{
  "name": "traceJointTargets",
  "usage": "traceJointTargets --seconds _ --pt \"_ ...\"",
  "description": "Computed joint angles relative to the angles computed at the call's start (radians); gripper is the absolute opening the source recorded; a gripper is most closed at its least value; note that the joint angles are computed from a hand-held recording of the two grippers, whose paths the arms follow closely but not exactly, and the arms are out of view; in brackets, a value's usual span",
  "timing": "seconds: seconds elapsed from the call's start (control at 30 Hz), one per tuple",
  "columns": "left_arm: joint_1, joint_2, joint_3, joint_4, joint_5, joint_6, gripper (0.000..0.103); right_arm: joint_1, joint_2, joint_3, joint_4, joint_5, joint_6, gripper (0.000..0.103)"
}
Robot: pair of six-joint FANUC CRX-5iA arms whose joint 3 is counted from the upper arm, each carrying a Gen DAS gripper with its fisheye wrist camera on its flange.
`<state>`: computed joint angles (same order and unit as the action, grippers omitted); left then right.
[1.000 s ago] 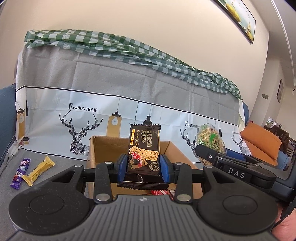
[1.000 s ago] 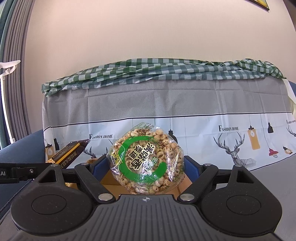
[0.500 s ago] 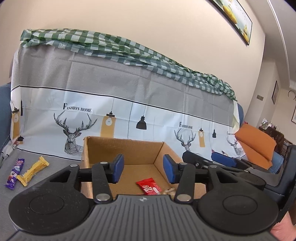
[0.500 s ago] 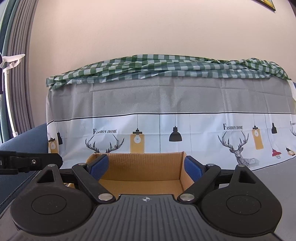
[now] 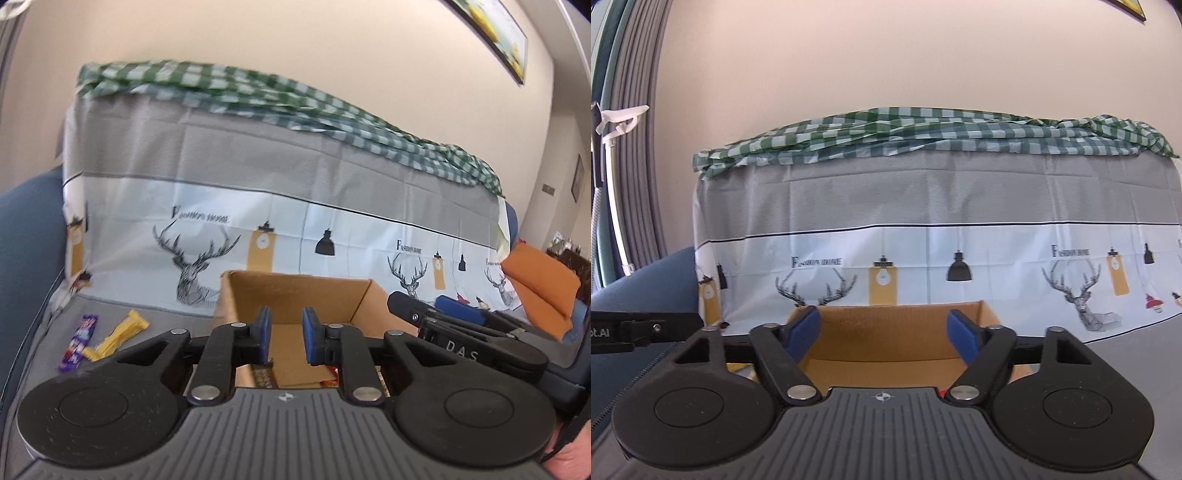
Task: Organize snacks
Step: 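Withdraw both open grippers from the box toward the remaining snacks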
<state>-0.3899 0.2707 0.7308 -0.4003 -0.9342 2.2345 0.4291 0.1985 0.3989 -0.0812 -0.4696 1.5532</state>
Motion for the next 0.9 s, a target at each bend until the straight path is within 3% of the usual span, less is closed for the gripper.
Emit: traceJointTargets --seconds 0.1,0.17,0.27,0.4,0.47,0.5,0.57,0.6,0.73,0.8,0.9 --pt "0.045 -0.017 -0.008 0.048 -0.008 -0.009 0.02 0.012 0.007 0.027 -0.05 -0.025 0.002 0.053" --pt "0.072 -0.006 0.028 0.044 -0.038 -0.005 0.02 0.021 0.01 0.039 -0.082 -0.032 -0.005 0.048" --pt "0.112 -0.007 0.045 0.005 -0.045 0.042 0.02 0.046 0.012 0.045 -0.088 -0.041 -0.037 0.048" --pt "0.142 -0.071 -0.098 -0.074 0.016 0.126 0.02 0.087 0.016 0.047 -0.082 -0.066 -0.054 0.048" --pt "0.177 -0.045 -0.095 -0.003 -0.082 0.109 0.017 0.106 0.019 0.052 -0.097 -0.073 -0.037 0.048" --pt "0.191 -0.048 -0.106 0.021 -0.089 0.141 0.017 0.118 0.02 0.053 -0.101 -0.074 -0.026 0.048" --pt "0.24 -0.073 -0.17 0.107 -0.011 0.15 0.017 0.14 0.027 0.061 -0.109 -0.082 -0.01 0.048" --pt "0.244 -0.08 -0.179 0.095 0.002 0.162 0.017 0.15 0.031 0.066 -0.115 -0.087 -0.004 0.048" --pt "0.263 -0.096 -0.192 0.073 -0.018 0.197 0.017 0.197 0.051 0.077 -0.1 -0.087 0.0 0.048" --pt "0.273 -0.097 -0.19 0.063 -0.042 0.233 0.017 0.222 0.068 0.081 -0.056 -0.086 -0.051 0.048" --pt "0.287 -0.079 -0.167 0.066 -0.099 0.284 0.017 0.272 0.109 0.074 0.114 -0.081 -0.224 0.048"
